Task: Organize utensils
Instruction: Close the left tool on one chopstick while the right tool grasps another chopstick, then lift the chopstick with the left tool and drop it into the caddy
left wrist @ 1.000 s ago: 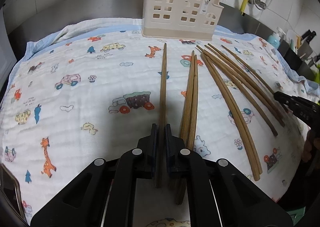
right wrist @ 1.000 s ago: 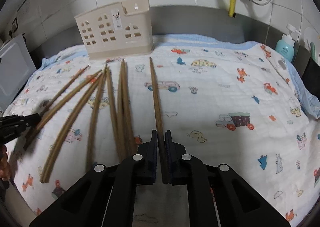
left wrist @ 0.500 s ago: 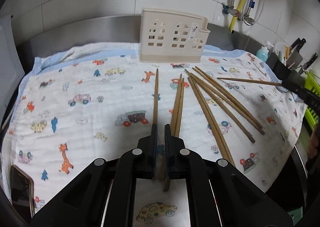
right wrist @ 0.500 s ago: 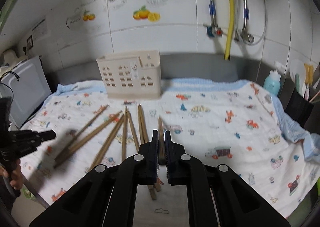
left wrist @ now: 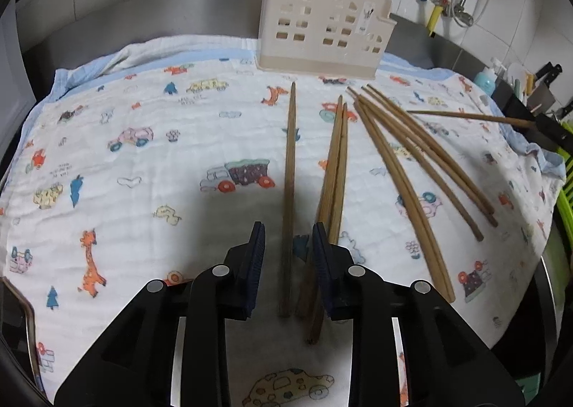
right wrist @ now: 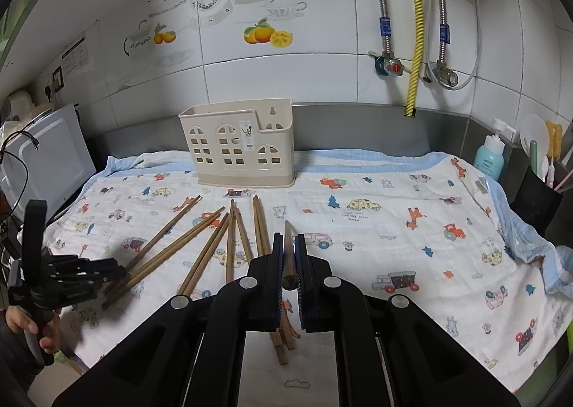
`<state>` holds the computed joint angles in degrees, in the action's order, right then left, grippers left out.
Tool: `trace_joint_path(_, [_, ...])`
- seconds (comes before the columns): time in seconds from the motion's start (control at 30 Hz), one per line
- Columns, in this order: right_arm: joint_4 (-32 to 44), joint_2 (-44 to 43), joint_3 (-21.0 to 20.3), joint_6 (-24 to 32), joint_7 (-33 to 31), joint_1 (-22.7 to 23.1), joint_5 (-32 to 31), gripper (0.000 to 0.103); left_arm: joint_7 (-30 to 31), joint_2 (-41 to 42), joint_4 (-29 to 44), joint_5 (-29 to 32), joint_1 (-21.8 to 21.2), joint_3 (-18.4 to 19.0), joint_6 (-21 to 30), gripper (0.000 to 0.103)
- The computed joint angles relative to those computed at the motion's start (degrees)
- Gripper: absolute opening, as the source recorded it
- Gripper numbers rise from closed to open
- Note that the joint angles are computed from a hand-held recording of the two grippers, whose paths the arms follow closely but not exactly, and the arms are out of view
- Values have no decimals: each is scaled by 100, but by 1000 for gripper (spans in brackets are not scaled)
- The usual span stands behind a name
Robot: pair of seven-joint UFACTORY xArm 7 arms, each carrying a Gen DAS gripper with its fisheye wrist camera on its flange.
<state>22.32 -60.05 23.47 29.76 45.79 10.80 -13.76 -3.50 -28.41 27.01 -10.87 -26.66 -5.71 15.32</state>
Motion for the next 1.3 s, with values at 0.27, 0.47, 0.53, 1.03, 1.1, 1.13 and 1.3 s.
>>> trace_joint_path(0.27, [8, 30, -7, 18, 4, -2, -10, 7, -178, 107, -3, 206, 207, -230, -66, 10])
trace_joint_path(0.47, [52, 118, 21, 50, -5, 3, -29, 7, -448, 169, 125, 453, 310, -325, 92, 10])
trace_joint_path(0.53, [63, 115, 3, 53, -4, 9, -32, 7, -422, 152, 148, 401, 233, -237, 165, 8])
trace_joint_path(1.03, [386, 178, -52, -8, -226, -141, -84, 7, -264, -803, 97, 388, 84, -143, -478, 5])
trace_joint_path(1.1, [445, 227, -69, -40, -274, -143, -76, 7, -221, -810, 135, 408, 6, -92, -556, 5])
trace_joint_path(1.13, [495, 282, -93, -71, -321, -148, -77, 7, -169, -795, 177, 407, -65, -34, -565, 5])
trace_joint_path(1.3, [752, 541, -188, -155, -552, -200, -75, 7, -39, -659, 395, 361, -211, 52, -497, 5])
